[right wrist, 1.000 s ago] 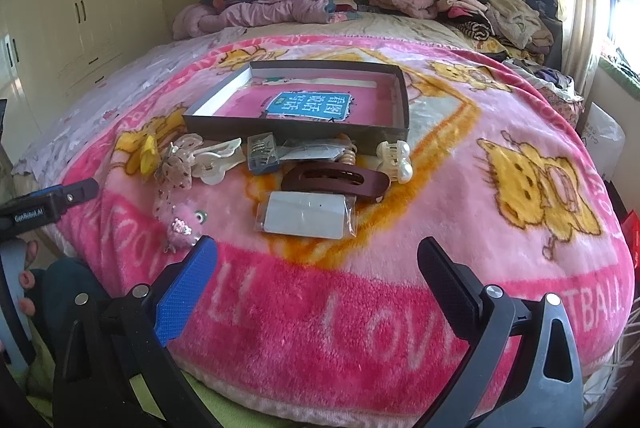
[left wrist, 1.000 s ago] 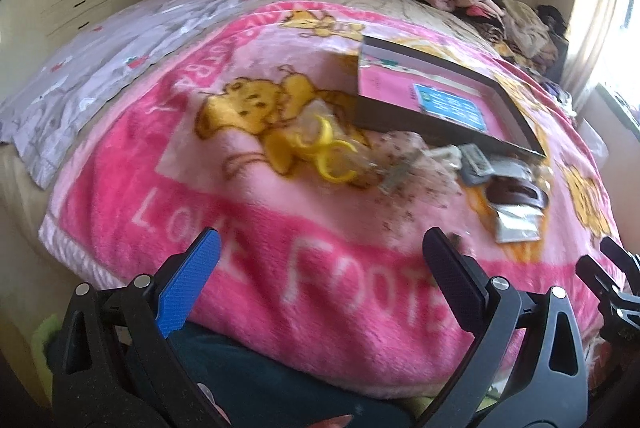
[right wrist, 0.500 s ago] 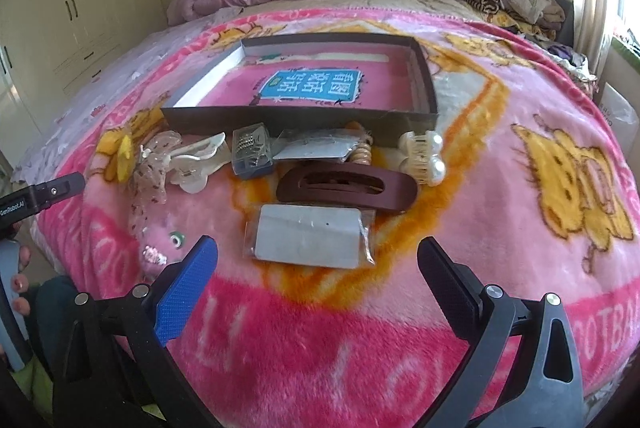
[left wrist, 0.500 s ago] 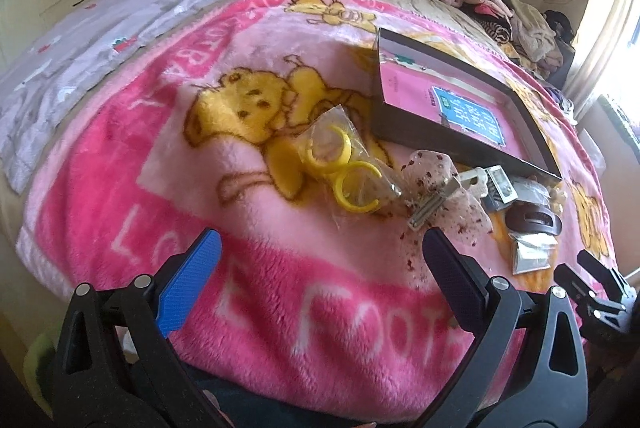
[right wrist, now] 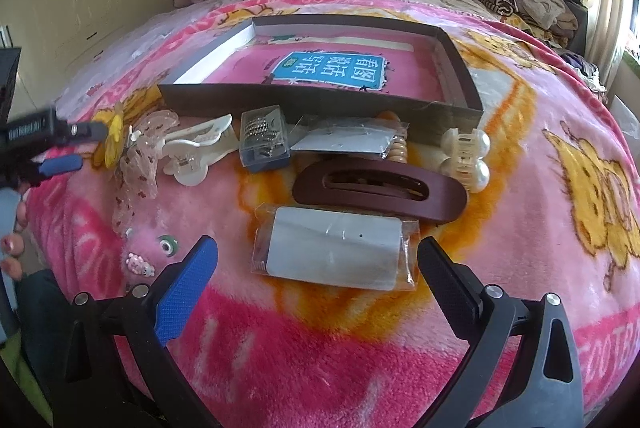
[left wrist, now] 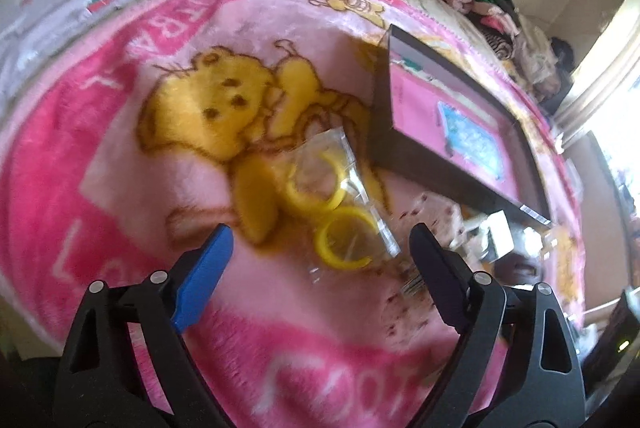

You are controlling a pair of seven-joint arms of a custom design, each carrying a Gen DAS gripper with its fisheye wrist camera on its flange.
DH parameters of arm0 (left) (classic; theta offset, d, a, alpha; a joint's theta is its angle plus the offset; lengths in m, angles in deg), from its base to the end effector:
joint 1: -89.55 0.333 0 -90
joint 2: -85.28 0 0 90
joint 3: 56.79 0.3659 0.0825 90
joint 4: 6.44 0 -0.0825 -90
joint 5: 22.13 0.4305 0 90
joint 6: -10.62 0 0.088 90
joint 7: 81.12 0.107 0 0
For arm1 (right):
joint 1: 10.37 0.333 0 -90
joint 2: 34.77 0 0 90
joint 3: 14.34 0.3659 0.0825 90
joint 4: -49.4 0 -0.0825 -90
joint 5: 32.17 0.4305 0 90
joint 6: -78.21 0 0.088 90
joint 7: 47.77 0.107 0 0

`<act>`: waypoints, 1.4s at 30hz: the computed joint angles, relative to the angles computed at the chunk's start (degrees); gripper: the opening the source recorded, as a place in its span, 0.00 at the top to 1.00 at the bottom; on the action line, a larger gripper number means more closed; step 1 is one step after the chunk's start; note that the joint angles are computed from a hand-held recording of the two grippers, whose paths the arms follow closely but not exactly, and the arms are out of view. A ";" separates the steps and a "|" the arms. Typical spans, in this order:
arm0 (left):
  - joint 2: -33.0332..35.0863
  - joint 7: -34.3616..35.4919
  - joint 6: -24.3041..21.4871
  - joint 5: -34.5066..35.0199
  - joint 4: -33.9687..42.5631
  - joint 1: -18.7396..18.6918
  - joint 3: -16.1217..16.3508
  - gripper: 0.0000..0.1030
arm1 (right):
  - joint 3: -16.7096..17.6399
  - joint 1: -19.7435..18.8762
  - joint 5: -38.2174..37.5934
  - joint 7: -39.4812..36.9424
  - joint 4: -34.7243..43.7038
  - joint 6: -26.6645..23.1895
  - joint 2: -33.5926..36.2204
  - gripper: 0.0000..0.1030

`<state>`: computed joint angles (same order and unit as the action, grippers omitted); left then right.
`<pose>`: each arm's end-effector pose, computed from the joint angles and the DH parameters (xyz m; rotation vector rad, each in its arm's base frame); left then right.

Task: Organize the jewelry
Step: 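Move left tool to the yellow earring bag while right tool approaches the white card packet, then close left tool on the earring bag while right tool grasps the white card packet, then lower the earring bag into the gray box with left tool while right tool drops the packet there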

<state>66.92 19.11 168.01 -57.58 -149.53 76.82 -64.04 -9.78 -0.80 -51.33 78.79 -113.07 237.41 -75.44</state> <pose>0.4691 -0.1487 0.4797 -2.0194 2.0736 -0.9745 0.3529 0.1040 0.4724 -1.7026 1.9188 -0.6260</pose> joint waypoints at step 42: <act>5.60 5.50 2.83 -0.04 7.79 -0.59 -1.74 0.63 | -2.88 -5.24 -0.08 -4.54 0.78 4.03 -4.54 0.26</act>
<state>72.53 24.61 170.85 -57.63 -141.74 76.24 -65.78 -12.66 -6.04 -51.42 74.24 -112.29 241.44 -79.98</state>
